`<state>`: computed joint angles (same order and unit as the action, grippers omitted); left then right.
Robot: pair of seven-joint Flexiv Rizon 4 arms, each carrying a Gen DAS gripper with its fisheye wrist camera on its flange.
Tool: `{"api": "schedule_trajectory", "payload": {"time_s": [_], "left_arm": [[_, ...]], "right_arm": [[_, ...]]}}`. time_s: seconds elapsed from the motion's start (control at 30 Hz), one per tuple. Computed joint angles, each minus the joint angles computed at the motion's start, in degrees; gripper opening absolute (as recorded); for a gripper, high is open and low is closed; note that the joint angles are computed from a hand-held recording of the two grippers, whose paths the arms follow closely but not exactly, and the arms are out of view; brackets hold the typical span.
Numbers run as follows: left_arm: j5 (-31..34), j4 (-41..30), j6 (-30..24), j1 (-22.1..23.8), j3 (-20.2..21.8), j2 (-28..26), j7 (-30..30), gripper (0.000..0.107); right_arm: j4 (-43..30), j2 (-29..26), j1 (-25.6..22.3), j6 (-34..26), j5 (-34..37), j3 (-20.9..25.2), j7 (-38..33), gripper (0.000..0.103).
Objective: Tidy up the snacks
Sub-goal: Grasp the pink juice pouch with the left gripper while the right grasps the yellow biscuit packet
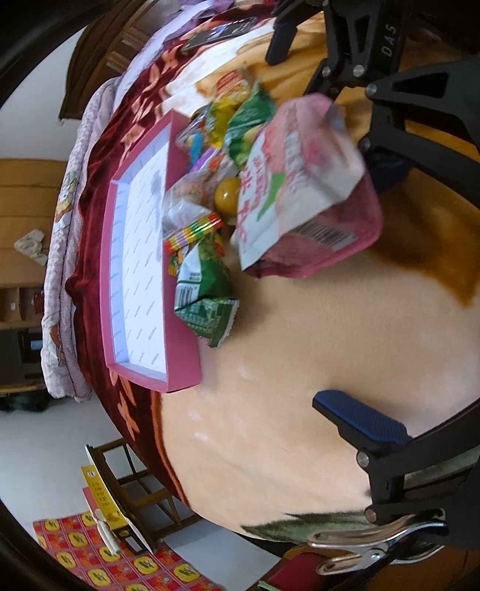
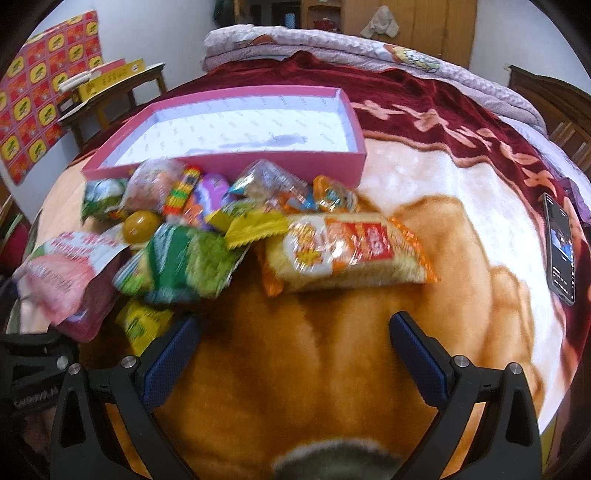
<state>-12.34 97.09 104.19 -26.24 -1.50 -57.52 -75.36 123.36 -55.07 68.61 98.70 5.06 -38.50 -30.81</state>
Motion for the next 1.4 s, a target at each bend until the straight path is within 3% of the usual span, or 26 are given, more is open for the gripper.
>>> {"api": "schedule_trajectory", "payload": {"time_s": [0.13, 0.3, 0.43, 0.57, 0.77, 1.03, 1.4], "left_arm": [[2.36, 3.22, 0.46, 2.5, -2.02, 2.18, 1.21, 0.09], [5.72, 7.84, 1.78, 9.43, -8.61, 4.9, 1.48, 0.09], [7.31, 10.18, 1.19, 13.9, -12.74, 6.95, 0.74, 0.089], [7.65, 11.65, 0.84, 15.59, -14.03, 8.42, -0.58, 0.089], [7.85, 12.0, 1.21, 15.11, -13.25, 9.52, -1.89, 0.089], [7.66, 7.92, -3.25, 11.62, -12.15, 8.0, 0.52, 0.089], [4.87, 2.36, -8.04, 7.0, -7.91, 4.26, 1.91, 0.086]], "right_arm": [[1.4, 1.94, -0.6, 1.51, -0.43, 1.52, -2.12, 0.098], [3.04, 4.46, -1.47, 4.88, 1.43, 4.12, -5.28, 0.093], [3.65, 4.46, 1.29, 5.19, 3.28, 1.75, -7.9, 0.092], [4.33, 5.08, 2.64, 5.43, 4.64, 0.83, -9.7, 0.092], [4.42, 7.19, -0.22, 6.86, 5.75, 2.78, -12.09, 0.091], [3.71, 7.55, -1.33, 5.29, 5.53, 2.61, -13.71, 0.085], [1.03, 7.49, -7.48, 3.87, 2.96, 5.56, -14.38, 0.083]]}}
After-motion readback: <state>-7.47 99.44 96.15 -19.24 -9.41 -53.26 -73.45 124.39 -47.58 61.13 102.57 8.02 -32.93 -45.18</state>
